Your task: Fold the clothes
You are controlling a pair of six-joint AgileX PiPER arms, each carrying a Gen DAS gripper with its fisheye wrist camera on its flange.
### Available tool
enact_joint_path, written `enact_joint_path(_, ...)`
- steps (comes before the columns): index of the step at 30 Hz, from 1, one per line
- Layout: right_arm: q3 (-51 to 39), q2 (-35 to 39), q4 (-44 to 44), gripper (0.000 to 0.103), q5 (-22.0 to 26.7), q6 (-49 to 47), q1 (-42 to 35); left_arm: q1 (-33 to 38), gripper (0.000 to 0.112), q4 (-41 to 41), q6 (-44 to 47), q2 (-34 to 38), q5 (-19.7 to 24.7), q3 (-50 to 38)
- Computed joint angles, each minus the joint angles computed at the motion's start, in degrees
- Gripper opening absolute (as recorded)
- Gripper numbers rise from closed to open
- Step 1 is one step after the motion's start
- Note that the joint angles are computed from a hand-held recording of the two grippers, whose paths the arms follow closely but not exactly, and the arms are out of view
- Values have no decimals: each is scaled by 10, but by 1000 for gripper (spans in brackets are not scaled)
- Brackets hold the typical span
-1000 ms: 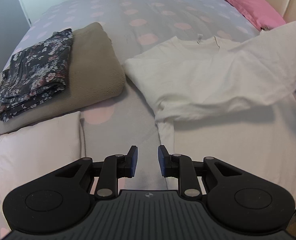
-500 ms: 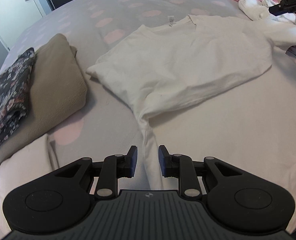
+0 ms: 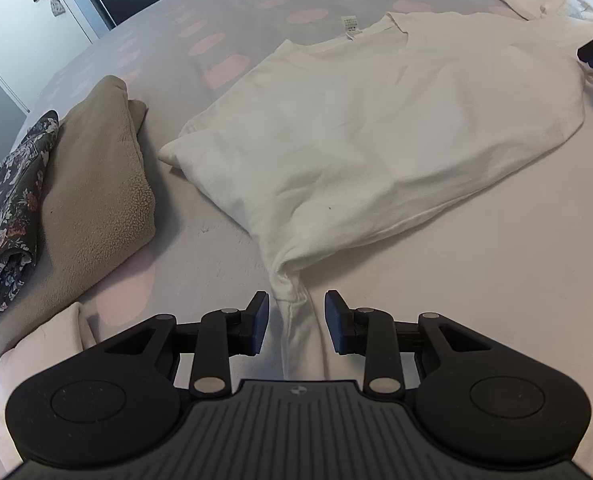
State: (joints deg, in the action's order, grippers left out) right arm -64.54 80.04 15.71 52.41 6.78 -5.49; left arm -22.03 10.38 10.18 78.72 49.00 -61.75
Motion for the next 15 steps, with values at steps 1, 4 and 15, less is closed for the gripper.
enact_joint_path(1, 4, 6, 20, 28, 0, -8, -9, -2, 29, 8, -4, -1, -8, 6)
enact_joint_path(4, 11, 18, 19, 28, -12, 17, -3, -3, 26, 21, -7, -2, -25, 17)
enact_joint_path(15, -56, -26, -156, 2, 46, 198, 91, 7, 5, 33, -68, 7, 22, -23)
